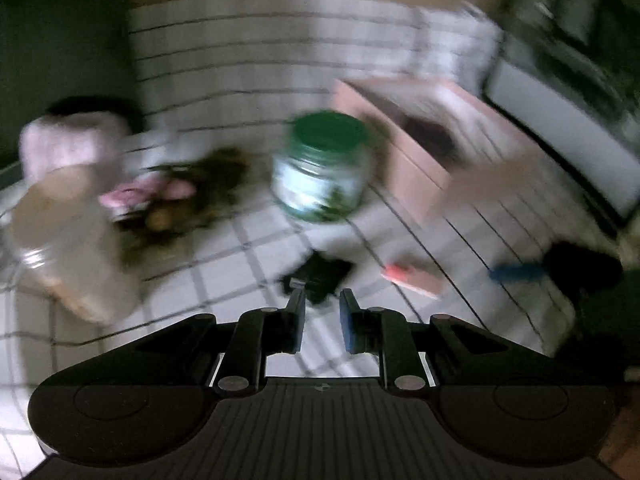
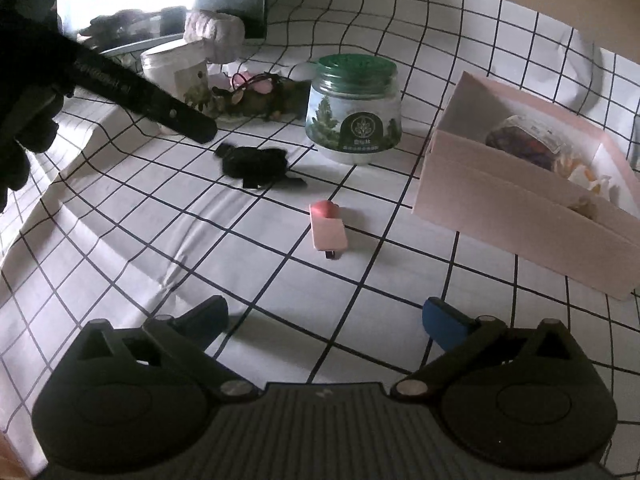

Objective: Organize soft objects
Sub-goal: 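Reach the open right tool down to the small pink block, then grasp the black clip with the left tool while the right tool grasps the pink block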

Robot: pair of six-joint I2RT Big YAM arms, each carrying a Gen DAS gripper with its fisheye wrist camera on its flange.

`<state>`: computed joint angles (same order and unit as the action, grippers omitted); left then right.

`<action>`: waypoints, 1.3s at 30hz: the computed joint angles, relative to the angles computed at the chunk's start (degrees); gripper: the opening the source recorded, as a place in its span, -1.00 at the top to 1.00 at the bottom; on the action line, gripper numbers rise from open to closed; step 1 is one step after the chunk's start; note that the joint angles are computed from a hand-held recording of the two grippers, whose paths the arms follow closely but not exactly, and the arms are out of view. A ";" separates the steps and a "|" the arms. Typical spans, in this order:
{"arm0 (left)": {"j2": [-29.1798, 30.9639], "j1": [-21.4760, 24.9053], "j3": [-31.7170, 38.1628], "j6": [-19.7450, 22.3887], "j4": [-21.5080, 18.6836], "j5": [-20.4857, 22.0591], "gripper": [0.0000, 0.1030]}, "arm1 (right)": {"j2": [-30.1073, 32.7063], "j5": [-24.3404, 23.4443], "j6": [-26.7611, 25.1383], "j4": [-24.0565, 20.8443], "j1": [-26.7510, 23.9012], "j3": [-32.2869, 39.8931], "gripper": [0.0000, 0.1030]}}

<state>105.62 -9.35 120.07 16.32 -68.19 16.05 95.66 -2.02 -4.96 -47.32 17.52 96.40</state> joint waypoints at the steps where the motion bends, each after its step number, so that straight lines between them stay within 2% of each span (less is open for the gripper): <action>1: 0.02 -0.83 -0.14 2.84 -1.16 -1.14 0.54 | -0.02 -0.05 -0.06 0.04 -0.03 -0.01 -1.00; 4: 0.70 -2.40 -0.05 8.00 -3.46 -3.82 0.54 | -0.15 0.00 -0.04 -0.36 -0.03 0.03 -1.00; 7: 2.23 -2.73 1.76 9.61 -5.85 -3.31 0.54 | -0.40 -0.30 -0.52 -0.97 -0.12 -0.03 -1.00; 10: 5.57 -3.31 7.28 13.14 -12.85 -2.29 0.57 | -0.49 -0.51 -1.02 -2.13 -0.09 0.28 -1.00; 12: 5.84 -3.77 7.73 15.93 -14.25 -1.19 0.56 | -0.64 -0.69 -1.20 -2.27 -0.07 0.14 -1.00; 14: 7.03 -3.90 9.77 16.49 -16.37 -0.06 0.42 | -0.79 -0.84 -1.36 -2.12 -0.09 -0.11 -1.00; 17: 9.55 -3.95 14.00 16.68 -20.08 1.59 0.07 | -1.05 -0.89 -1.39 -1.97 -0.05 -0.46 -1.00; 19: 10.61 -4.33 15.95 17.80 -22.37 2.31 -0.34 | -1.11 -1.02 -1.55 -2.31 -0.05 -0.42 -1.00; 21: 11.01 -4.74 16.16 19.05 -23.30 2.90 -0.53 | -1.30 -1.17 -1.62 -2.68 0.05 -0.51 -1.00; 23: 11.27 -4.84 16.46 18.70 -23.18 3.19 -0.53 | -1.48 -1.21 -1.60 -2.79 0.11 -0.70 -1.00; 25: 10.16 -4.67 15.12 18.76 -21.52 2.49 -0.35 | -1.82 -1.19 -1.31 -2.47 0.13 -1.19 -1.00; 29: 7.92 -2.99 13.83 15.68 -14.63 2.52 -0.34 | -1.95 -0.89 -1.14 -2.55 0.28 -1.35 -1.00; 31: 8.21 -2.44 14.37 13.14 -11.09 0.34 -0.34 | -2.14 -0.97 -1.22 -2.17 0.26 -1.72 -1.00; 34: 12.90 -2.34 20.21 7.99 -11.57 -5.08 -0.34 | -2.35 -1.01 -1.32 -1.87 0.25 -2.05 -1.00; 38: 16.76 -2.28 23.90 9.78 -14.10 -4.95 -0.36 | -2.37 -0.98 -1.38 -1.79 0.25 -2.11 -1.00; 39: 16.65 -2.20 23.49 9.65 -13.58 -4.29 -0.33 | -2.36 -0.94 -1.44 -1.92 0.26 -2.04 -1.00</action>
<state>122.27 -11.55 143.56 25.97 -81.76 11.76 93.30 -2.96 -6.40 -49.24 17.77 94.36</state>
